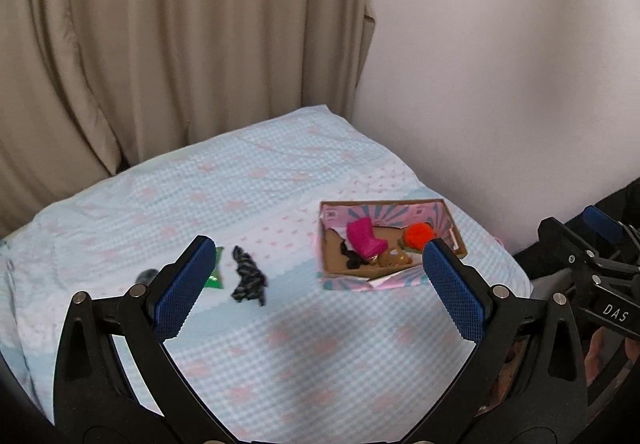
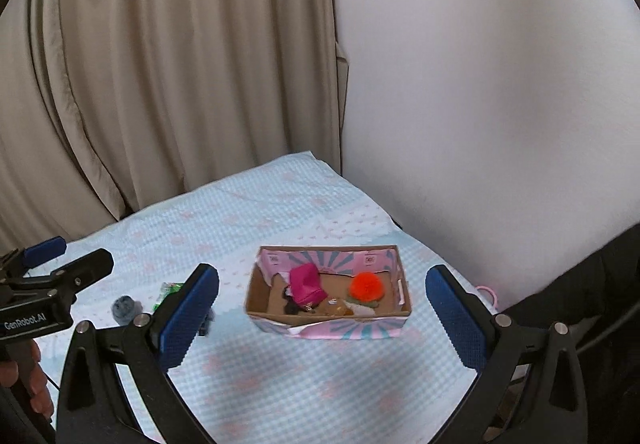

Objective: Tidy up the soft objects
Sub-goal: 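Withdraw both tools from the box toward the remaining items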

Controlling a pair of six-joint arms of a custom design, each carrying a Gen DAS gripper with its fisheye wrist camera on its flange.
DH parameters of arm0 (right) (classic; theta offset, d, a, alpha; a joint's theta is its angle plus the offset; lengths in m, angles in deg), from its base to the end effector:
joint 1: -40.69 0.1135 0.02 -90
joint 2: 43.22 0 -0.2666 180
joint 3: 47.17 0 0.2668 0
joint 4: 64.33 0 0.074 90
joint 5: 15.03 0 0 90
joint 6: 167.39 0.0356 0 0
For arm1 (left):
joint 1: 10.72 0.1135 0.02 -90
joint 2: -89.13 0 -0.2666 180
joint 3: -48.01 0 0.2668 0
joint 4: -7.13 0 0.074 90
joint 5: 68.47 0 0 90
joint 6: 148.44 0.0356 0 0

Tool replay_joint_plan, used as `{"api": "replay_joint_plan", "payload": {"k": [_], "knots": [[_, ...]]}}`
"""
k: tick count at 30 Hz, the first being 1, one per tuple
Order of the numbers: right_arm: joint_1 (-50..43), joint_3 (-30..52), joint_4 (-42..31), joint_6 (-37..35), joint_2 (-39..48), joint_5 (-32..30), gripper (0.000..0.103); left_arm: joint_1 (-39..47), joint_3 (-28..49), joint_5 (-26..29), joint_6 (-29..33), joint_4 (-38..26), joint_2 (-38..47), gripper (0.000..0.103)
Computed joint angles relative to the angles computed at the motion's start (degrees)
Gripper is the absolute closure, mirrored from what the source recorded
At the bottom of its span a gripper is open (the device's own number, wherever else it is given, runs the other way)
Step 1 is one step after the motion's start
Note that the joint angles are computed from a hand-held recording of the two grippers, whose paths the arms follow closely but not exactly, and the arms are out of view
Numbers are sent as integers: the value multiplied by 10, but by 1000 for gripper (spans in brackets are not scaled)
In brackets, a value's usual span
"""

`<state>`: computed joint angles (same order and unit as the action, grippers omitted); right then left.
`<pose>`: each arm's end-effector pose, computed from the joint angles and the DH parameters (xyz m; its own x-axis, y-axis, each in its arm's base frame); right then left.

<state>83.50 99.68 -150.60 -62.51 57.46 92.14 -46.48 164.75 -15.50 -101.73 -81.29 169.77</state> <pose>0.2542 0.2212 0.4984 -0.5809 -0.2036 -0.7881 -0.3461 0.9381 0.0127 0.2193 -0.1315 0.4527 -0.5825 -0.2551 -0.7717 -0.3182 0.9453 -0.0722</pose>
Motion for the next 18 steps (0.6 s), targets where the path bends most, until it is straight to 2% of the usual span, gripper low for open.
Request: {"api": "replay_joint_plan", "payload": {"k": [3,7,11,15,18], "knots": [[42,-31,4,29,-20,36,0,-2,-44,-3,-6,-4,-50,0],[92,-33,-3,66,-17,65,0,13,-106,1,-5,-14,-129,0],[146,-4,-14,98,15,93,0,81,-178,38,31,0,-217,0],[191,37,-19,121,68,115,0,212,-249,112,128,40,-291,0],[211,37,4,142,97,108,0,380,-315,213,240,92,-337,0]]}}
